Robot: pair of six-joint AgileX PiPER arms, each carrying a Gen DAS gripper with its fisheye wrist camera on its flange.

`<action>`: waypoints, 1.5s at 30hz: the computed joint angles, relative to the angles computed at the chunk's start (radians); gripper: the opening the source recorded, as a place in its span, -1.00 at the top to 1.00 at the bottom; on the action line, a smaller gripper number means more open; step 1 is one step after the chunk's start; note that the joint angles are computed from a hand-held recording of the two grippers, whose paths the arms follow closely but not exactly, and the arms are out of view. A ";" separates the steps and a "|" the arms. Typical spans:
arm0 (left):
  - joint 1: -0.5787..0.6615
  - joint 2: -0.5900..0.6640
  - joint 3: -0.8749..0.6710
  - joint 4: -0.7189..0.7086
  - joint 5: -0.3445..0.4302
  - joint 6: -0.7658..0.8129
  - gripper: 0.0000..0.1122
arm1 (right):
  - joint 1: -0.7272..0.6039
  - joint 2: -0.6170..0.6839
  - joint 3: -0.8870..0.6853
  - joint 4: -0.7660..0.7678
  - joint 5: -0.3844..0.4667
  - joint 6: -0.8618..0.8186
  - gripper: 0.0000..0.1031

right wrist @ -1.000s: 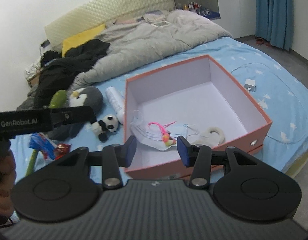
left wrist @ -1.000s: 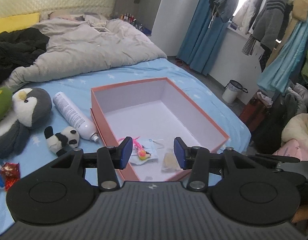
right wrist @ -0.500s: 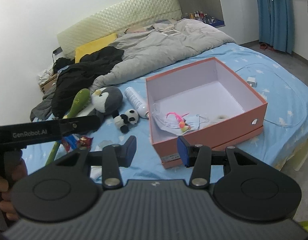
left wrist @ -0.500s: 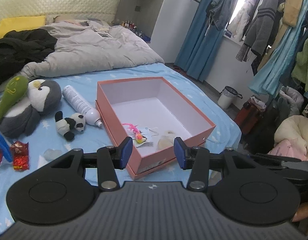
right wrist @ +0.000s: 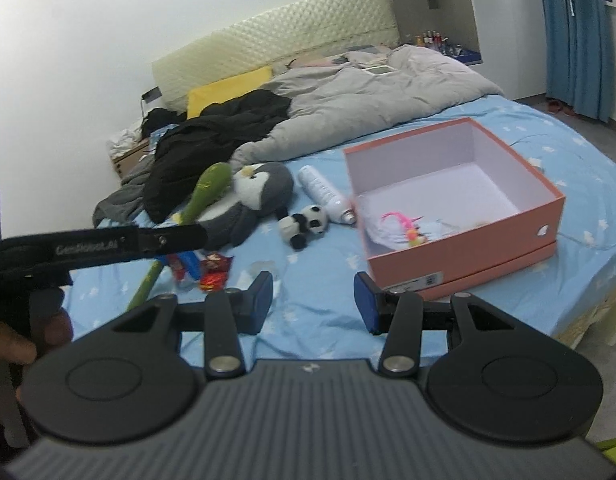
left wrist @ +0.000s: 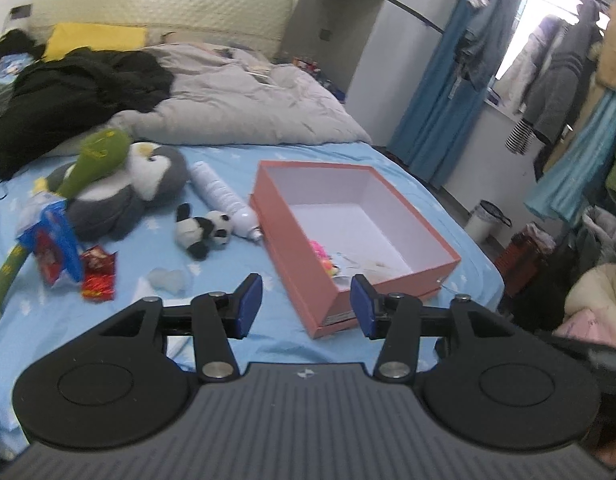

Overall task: Organize soft objects
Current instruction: 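Withdraw both tools from the box back toward the bed items, then grasp the blue snack packet with the left tool while the right tool lowers onto the white tissue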

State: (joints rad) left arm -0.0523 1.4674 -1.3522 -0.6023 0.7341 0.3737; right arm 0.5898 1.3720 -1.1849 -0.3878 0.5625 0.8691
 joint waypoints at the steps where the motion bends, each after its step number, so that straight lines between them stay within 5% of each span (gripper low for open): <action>1: 0.018 -0.013 0.015 -0.011 0.000 0.012 0.00 | 0.019 0.006 -0.003 0.003 -0.004 0.009 0.03; 12: 0.303 -0.155 0.203 -0.109 0.044 0.120 0.00 | 0.146 0.159 -0.127 0.106 -0.006 -0.127 0.07; 21: 0.525 -0.139 0.247 -0.146 0.098 0.205 0.00 | 0.202 0.295 -0.254 0.225 0.023 -0.250 0.07; 27: 0.537 -0.024 0.193 -0.127 0.071 0.192 0.00 | 0.181 0.390 -0.349 0.273 0.050 -0.290 0.07; 36: 0.438 0.276 0.004 -0.072 -0.073 0.140 -0.10 | 0.116 0.603 -0.553 0.362 0.137 -0.366 0.06; 40: 0.401 0.421 -0.133 -0.027 -0.106 0.070 -0.10 | 0.093 0.716 -0.680 0.382 0.172 -0.391 -0.42; 45: 0.370 0.589 -0.320 0.027 -0.096 -0.013 -0.10 | 0.053 0.881 -0.901 0.477 0.265 -0.435 -0.47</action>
State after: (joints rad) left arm 0.3181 2.0567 -1.6724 -0.5758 0.6384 0.3604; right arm 0.6423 2.2533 -2.0855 0.0889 0.8274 0.4343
